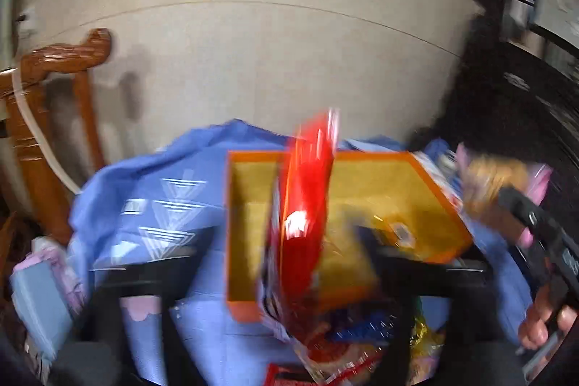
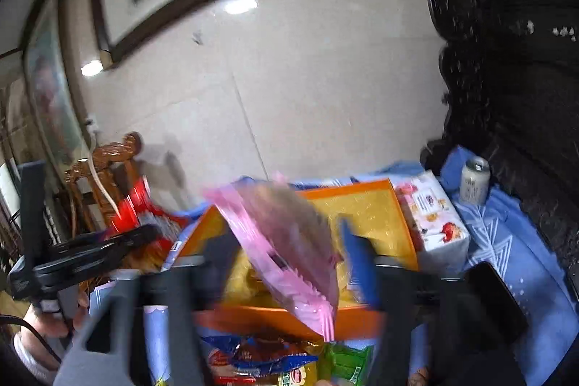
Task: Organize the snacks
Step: 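Lift both bags over the orange box and open both tools to release, then grasp the clear printed bag with left tool while right grasps orange-label rice cake bag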
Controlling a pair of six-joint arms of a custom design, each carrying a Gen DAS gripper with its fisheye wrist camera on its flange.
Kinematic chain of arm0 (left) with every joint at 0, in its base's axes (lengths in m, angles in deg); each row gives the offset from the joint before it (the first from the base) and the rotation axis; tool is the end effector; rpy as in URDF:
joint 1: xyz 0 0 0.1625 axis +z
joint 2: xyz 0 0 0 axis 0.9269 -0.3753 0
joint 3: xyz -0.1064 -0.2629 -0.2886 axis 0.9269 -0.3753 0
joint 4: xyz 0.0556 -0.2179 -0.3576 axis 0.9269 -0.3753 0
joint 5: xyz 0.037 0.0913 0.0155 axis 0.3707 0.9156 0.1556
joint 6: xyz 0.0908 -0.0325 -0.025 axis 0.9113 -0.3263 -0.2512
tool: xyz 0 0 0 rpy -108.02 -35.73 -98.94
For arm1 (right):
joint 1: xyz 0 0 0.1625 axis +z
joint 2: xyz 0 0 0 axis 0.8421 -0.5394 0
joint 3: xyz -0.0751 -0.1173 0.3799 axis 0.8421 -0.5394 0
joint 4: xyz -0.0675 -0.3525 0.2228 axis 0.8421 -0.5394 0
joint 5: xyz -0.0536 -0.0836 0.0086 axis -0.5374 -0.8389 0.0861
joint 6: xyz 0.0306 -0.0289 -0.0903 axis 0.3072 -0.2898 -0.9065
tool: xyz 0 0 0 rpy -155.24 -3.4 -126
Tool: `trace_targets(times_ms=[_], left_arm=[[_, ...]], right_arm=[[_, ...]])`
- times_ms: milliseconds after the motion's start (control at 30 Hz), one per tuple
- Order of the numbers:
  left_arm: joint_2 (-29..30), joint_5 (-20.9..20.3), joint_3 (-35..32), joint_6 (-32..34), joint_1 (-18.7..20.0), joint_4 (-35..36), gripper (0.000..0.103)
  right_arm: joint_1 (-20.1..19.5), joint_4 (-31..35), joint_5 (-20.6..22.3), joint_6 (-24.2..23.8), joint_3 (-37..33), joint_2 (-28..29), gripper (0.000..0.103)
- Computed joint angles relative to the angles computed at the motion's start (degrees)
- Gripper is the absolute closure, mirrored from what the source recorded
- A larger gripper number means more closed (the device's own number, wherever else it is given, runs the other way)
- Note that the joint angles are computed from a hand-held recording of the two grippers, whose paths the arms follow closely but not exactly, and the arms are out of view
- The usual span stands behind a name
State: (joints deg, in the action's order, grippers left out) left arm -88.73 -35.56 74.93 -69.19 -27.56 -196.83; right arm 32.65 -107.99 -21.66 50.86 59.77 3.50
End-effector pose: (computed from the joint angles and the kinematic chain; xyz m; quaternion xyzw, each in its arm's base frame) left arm -0.3572 -0.6014 0.1395 0.0641 0.8131 -0.4627 0.3475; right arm 0.1384 -0.6514 0.3474 0.2863 -0.8610 0.4067 0.1062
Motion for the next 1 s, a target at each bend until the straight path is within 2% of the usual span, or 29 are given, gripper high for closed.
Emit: trace_targets(times_ms=[33,67,133,167,300,433,633,700,800,833,933,1000], left_arm=[[-0.12,2.89,0.36,-1.4,-0.95,0.2,0.004],[-0.35,3.46,1.37,-0.41,-1.72,-2.0,0.004],[-0.78,2.39,4.08,5.16,-2.6,-9.05,0.004],[-1.3,2.54,5.51,4.97,-2.87,-9.1,0.004],[-5.39,2.72,11.36,-8.46,-4.08,4.43,0.004],[-7.98,0.88,17.35,-16.73,-5.71,10.51,0.004],[-8.56,-5.58,23.72,-21.09,-8.18,10.97,0.004],[-7.93,-7.23,24.68,-21.8,-8.89,10.49,0.004],[-6.16,-10.37,25.14,-22.11,-9.78,10.31,0.004],[-5.36,-11.51,25.18,-21.8,-10.12,10.14,0.004],[-3.57,-12.98,25.04,-21.34,-10.91,10.25,0.004],[-2.61,-13.82,25.08,-20.66,-11.3,9.52,0.004]], right_arm=[[0.04,-0.78,0.12,1.22,0.32,-0.3,0.017],[-0.21,-1.86,1.46,1.47,1.35,-1.14,0.009],[-0.87,-4.66,2.82,-0.22,4.87,-3.56,0.004],[-1.06,-5.23,2.6,-0.74,5.89,-4.25,0.004],[-2.84,-2.52,1.51,-2.14,10.74,-8.6,0.004],[-4.97,-1.89,-0.16,-5.93,17.5,-13.58,0.004],[-9.52,-3.31,-5.27,-11.88,26.33,-19.19,0.004],[-11.03,-3.46,-7.11,-11.51,27.79,-19.88,0.006],[-13.09,-1.24,-8.41,-10.08,28.37,-20.12,0.018],[-13.48,-0.81,-8.73,-9.89,28.5,-20.03,0.025],[-14.63,-0.39,-8.65,-10.14,29.04,-19.59,0.039],[-14.9,-1.03,-8.73,-9.91,28.83,-18.5,0.041]])
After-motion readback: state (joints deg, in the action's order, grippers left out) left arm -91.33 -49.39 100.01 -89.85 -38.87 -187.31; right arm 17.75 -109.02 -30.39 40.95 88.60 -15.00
